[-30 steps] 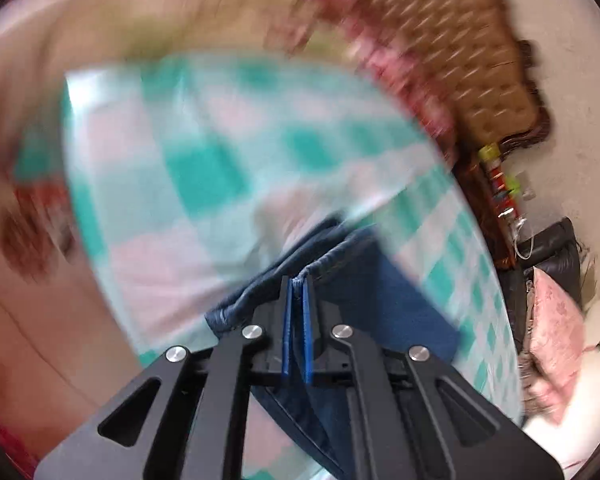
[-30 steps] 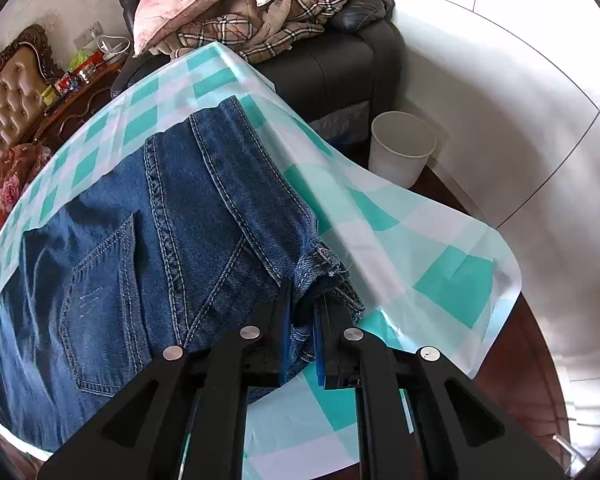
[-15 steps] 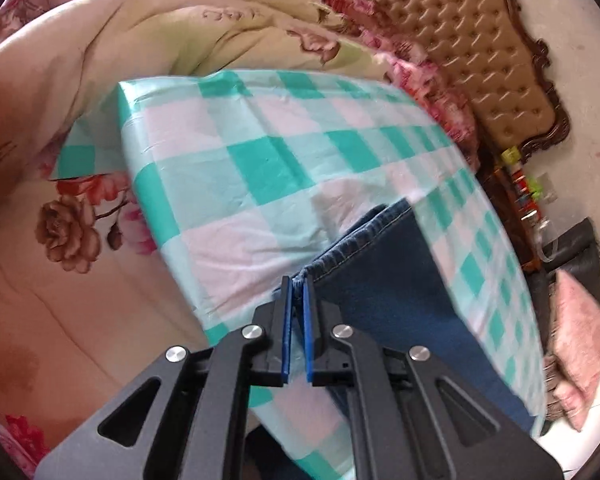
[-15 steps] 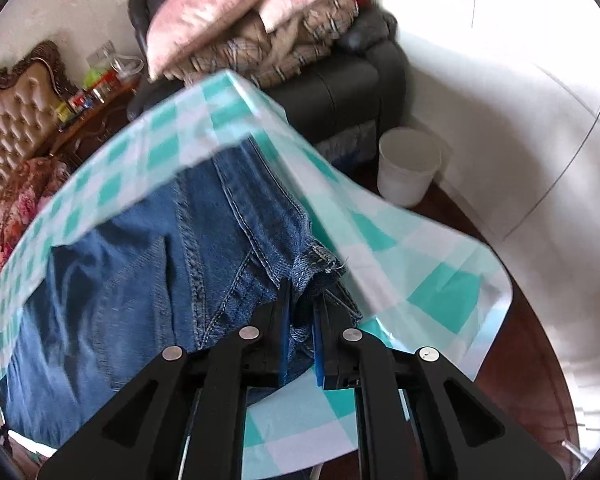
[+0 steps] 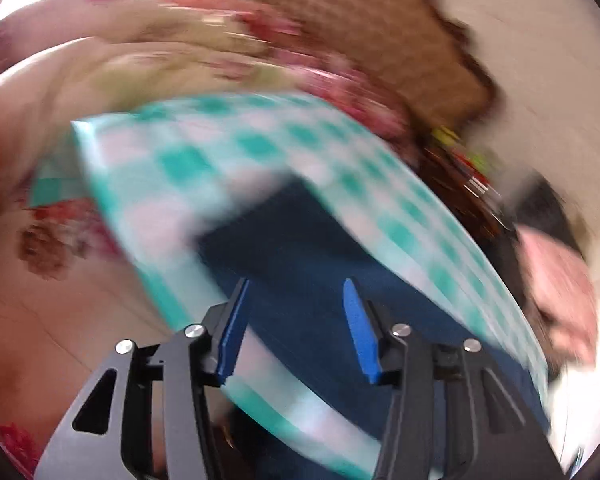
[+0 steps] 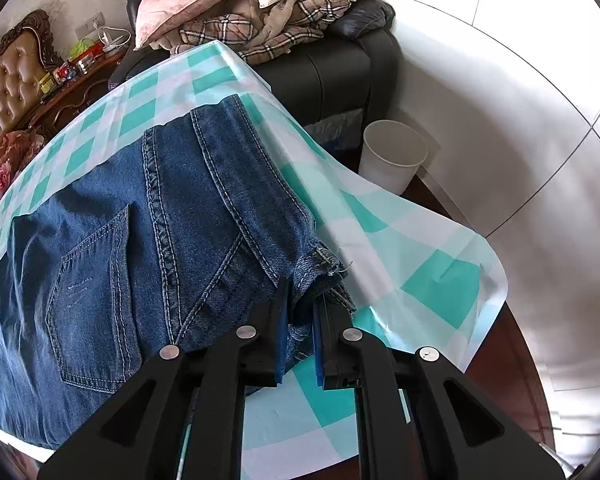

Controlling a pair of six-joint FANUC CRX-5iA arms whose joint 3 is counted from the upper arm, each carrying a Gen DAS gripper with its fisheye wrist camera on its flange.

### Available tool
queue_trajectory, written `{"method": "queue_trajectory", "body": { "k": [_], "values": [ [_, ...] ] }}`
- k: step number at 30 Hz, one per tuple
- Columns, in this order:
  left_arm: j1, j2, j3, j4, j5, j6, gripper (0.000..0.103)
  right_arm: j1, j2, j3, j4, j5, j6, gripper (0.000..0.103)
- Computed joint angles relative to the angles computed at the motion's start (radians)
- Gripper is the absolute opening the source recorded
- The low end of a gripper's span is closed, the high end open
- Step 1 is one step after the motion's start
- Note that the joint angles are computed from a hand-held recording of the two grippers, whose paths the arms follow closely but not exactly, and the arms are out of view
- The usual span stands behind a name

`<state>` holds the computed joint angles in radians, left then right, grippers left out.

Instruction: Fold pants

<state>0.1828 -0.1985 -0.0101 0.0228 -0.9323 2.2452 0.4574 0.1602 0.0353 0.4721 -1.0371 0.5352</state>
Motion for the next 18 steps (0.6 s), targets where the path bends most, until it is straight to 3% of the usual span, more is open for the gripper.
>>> {"method": "queue_trajectory", "body": {
  "k": [4,6,9,10,12,15,18],
  "values": [
    [-0.222,0.063,0.017,0.069,0.082,-0.142,0.055,0.01,-0.029,-0.031,0.02,0.02,-0.014,0.009],
    [-0.331,0.139,0.076,0.11,0.086,-0.249,0.056,0.011,-0.053,-0.046,0.021,0.038,-0.02,0.009],
    [-0.43,0.234,0.095,0.318,0.144,-0.463,0.056,0.009,-0.078,-0.055,0.01,0.057,-0.012,0.009],
    [-0.463,0.269,0.13,0.319,0.133,-0.498,0.056,0.01,-0.085,-0.059,0.009,0.055,-0.007,0.009],
    [-0.541,0.334,0.237,0.188,0.111,-0.52,0.055,0.015,-0.098,-0.078,0.028,0.06,-0.013,0.009],
    [-0.585,0.403,0.315,0.175,0.081,-0.621,0.054,0.009,-0.112,-0.098,0.015,0.054,-0.007,0.009],
    [-0.641,0.471,0.429,0.036,0.008,-0.65,0.048,0.016,-0.157,-0.149,0.03,0.057,-0.038,0.011]
  ]
}}
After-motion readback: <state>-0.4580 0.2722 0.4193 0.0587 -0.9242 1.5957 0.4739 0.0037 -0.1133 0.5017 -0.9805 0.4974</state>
